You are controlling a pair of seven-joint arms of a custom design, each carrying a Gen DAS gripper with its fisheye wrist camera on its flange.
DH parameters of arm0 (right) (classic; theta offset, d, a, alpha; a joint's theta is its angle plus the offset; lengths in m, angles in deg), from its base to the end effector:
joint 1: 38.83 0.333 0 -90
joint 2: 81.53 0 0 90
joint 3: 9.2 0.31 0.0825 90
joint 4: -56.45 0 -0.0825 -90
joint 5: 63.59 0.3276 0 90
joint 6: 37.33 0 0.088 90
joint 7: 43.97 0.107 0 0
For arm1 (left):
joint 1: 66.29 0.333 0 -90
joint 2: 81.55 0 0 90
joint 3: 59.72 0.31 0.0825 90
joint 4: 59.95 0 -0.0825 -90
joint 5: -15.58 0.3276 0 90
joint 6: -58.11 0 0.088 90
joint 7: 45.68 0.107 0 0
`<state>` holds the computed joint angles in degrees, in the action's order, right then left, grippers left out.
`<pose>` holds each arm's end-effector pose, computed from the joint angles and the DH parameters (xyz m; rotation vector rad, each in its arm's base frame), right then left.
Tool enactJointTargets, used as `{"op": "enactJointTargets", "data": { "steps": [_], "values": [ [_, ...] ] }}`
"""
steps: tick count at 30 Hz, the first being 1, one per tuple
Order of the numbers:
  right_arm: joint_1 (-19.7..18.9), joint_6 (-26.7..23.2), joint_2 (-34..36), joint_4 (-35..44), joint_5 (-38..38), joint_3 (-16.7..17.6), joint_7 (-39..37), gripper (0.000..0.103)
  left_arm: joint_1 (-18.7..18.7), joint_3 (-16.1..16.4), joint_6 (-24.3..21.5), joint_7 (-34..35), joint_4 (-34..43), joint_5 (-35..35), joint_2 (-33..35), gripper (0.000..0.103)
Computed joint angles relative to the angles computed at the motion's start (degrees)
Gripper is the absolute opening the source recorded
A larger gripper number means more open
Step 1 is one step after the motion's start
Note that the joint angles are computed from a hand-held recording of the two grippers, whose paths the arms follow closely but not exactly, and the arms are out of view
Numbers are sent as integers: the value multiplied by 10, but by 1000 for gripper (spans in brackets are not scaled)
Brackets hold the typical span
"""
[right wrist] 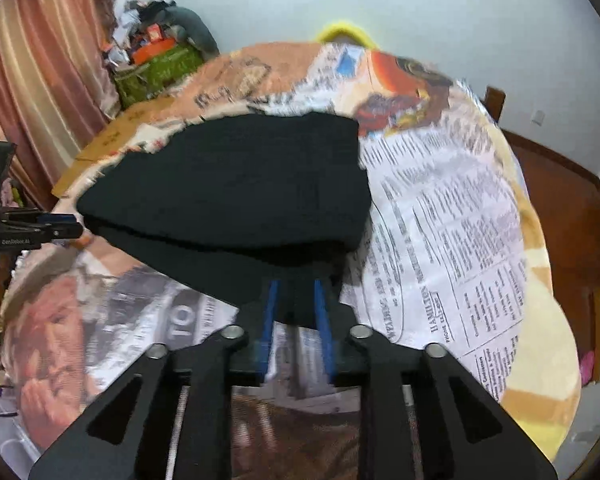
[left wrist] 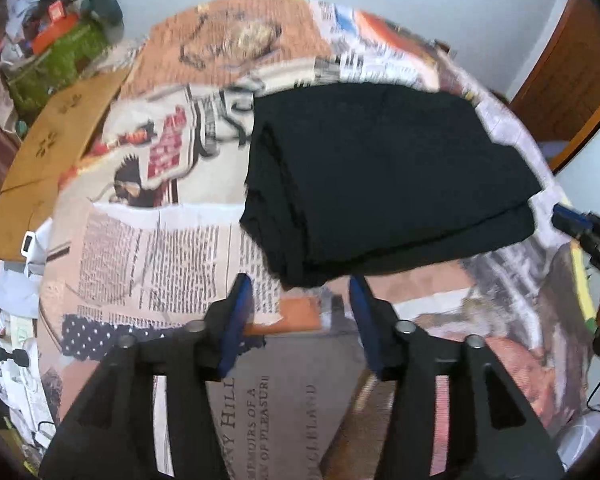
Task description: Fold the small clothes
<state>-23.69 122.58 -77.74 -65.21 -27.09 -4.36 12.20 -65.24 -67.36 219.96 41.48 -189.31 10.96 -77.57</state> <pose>0.5222 0.1599 0.4683 -2.0561 1.3613 -0.2684 0.5240 -0.0555 0.4198 -1.9875 1.9727 -0.5914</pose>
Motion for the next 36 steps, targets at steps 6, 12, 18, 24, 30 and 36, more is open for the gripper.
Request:
{"op": "enactJointTargets", "data": {
  "steps": [6,12,18,24,30,36],
  "values": [
    [4,-34,35,41,39,12,-34,36,-5,-11,-4,30,32,-46,23,57],
    [9,-77,101,108,-7,16,8,36,5,-28,-14,35,52,-54,51,56],
    [7,-102,158,207,-37,21,24,36,17,-46,-21,85,56,-113,48,56],
    [-10,-51,200,304,-11,39,43,37,3,-40,-30,86,93,-97,75,56],
    [-39,-8,163,274,67,63,-9,49,-4,-30,-42,44,172,-37,137,59],
    [-37,-24,114,197,74,45,-31,49,14,-44,-63,22,213,-14,168,59]
  ]
}}
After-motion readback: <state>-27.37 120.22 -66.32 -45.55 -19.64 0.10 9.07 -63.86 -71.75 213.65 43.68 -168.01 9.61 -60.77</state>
